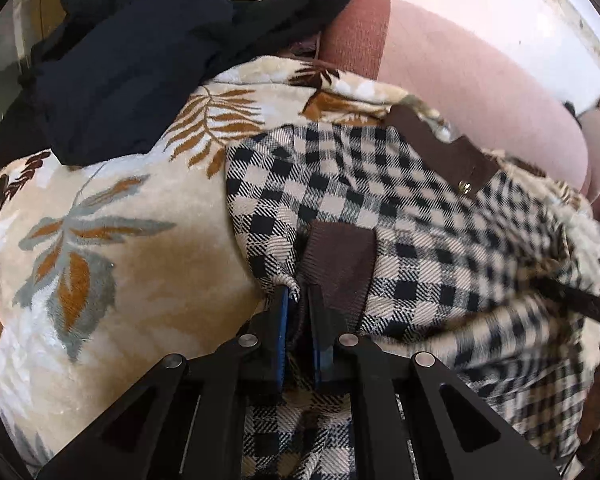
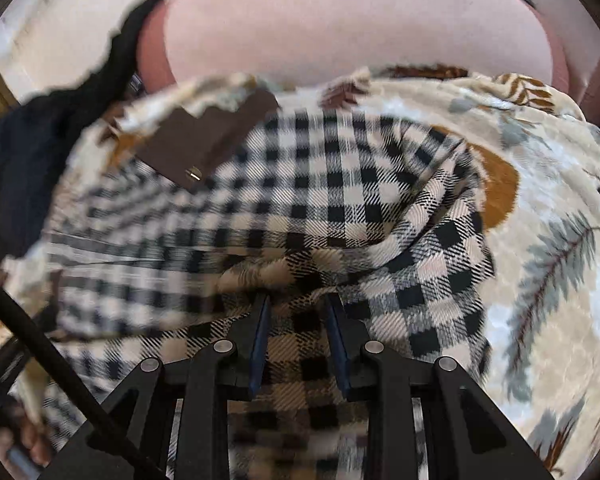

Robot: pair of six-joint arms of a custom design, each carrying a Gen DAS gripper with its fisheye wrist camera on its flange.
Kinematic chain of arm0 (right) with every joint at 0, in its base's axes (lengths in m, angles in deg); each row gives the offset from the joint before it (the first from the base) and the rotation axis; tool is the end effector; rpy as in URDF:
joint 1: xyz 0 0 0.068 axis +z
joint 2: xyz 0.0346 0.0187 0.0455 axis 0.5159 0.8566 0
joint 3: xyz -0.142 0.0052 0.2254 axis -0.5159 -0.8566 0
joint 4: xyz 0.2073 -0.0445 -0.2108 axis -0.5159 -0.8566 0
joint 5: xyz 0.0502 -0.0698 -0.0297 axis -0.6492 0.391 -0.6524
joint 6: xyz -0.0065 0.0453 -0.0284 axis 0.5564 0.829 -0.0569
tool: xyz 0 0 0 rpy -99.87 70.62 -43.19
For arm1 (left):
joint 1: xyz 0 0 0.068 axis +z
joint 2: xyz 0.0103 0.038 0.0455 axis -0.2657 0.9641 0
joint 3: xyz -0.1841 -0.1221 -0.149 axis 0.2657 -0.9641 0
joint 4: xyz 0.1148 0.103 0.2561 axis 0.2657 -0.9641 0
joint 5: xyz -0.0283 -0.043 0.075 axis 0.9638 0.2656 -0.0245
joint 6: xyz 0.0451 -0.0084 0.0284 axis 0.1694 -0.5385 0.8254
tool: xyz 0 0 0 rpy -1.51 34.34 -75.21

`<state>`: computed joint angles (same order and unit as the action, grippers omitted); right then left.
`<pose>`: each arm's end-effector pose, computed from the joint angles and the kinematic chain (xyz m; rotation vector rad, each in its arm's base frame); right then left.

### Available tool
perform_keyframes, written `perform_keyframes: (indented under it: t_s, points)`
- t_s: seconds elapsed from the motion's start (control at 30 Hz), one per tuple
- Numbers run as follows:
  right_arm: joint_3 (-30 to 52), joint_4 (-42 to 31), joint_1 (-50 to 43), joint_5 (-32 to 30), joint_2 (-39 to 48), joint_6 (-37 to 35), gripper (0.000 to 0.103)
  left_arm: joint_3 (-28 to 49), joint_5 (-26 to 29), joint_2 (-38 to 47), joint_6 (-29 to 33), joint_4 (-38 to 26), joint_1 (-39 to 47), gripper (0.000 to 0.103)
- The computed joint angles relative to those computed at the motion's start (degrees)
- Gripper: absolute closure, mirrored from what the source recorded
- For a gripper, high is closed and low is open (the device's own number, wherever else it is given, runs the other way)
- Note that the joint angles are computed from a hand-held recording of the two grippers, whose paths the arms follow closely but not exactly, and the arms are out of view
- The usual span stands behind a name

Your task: Fold large clothes

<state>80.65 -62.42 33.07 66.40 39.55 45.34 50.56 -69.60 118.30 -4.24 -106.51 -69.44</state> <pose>0.3925 0.0256 0.2380 -0.6670 2.6444 0.3709 0.1843 -0.2190 0.2354 -0.8914 2.3647 0.1293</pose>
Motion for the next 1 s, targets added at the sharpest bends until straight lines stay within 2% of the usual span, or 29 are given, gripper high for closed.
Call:
perform_keyframes:
  t_s: [0.2, 0.27, 0.37, 0.43, 0.53, 0.63, 0.77, 0.83, 0.9, 1.0]
  points:
    - [1.4, 5.7, 5.4, 8.4, 3.7, 3.2, 0.068, 1.2, 0.3, 1.8, -1.3, -2.8, 0.2, 0.078]
    - [2.5, 4.5, 6.2, 10.5, 3.7, 2.7, 0.068, 1.4, 0.6, 0.8, -1.8, -3.5, -0.1, 0.077]
    - [1.3, 4.3, 3.8, 6.6, -0.2, 2.7, 0.066, 2.0, -0.6, -1.1, -4.6, -6.1, -1.7, 0.073]
    - [-0.2, 3.2, 0.9, 4.2, -3.3, 2.2, 0.064, 2.2, -1.7, -2.7, -7.3, -8.2, -3.2, 0.058]
    - [-3.1, 0.9, -3.9, 2.1, -7.2, -2.4, 0.064, 2.0, -2.0, -4.1, -9.8, -10.0, -4.9, 0.055]
    - [-10.3, 1.8, -9.4, 3.1, -13.2, -10.3, 0.064, 1.2, -0.6, -4.5, -11.1, -10.4, -6.4, 0.054]
    - [-16.4, 0.6, -16.4, 4.6, -14.9, -17.5, 0.064, 0.1, 3.1, -2.9, -13.4, -10.6, -10.2, 0.054]
    - [-18.4, -0.3, -21.1, 2.8, -15.3, -20.5, 0.063, -0.4, 5.4, -2.3, -14.9, -10.8, -12.8, 0.054]
    - [-18.6, -3.5, -26.4, -1.1, -16.0, -25.0, 0.062, -0.7, 7.3, -2.2, -17.4, -11.1, -16.1, 0.054]
    - [-16.8, -10.8, -32.6, -1.8, -15.5, -32.2, 0.059, -0.9, 8.5, -2.8, -23.0, -12.0, -22.0, 0.054]
